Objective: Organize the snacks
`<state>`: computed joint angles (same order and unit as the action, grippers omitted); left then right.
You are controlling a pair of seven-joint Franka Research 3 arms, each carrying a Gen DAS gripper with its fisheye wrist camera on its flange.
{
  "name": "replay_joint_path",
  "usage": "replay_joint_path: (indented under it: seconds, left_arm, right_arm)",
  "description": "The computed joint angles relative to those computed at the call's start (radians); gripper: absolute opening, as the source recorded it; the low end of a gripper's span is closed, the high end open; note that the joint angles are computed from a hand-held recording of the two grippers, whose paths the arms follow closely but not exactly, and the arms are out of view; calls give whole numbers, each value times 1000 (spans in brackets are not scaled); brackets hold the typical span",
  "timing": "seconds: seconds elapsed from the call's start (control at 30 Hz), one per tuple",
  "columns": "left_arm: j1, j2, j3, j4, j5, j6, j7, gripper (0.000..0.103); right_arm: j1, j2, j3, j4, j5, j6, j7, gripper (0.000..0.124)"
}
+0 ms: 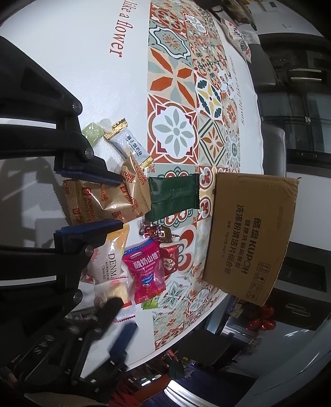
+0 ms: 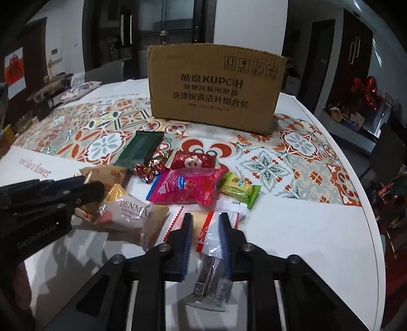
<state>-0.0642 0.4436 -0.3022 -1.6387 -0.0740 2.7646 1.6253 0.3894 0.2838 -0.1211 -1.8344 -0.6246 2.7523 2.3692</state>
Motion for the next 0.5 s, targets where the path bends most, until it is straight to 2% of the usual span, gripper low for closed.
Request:
replay_joint_path:
  seconds: [0.07,0.1,0.33,0.5]
  left_arm:
    - [-1,-2,1,-5,4,4,1,29]
    - [-5,-4,5,-8,11,9,-1,29]
    - [2,-1,-1,-8,6,9,-3,28]
    - [3,0,-2,-5,4,7,-2,28]
  right_arm:
    - [11,-5,-12,-1,-32,4,21,73]
    - [21,-9,-25,-3,-68,4,50,74]
    - [8,25,-4,39,-63,-55,-11,74]
    - [10,48,7,61,-56,-83,-62,57]
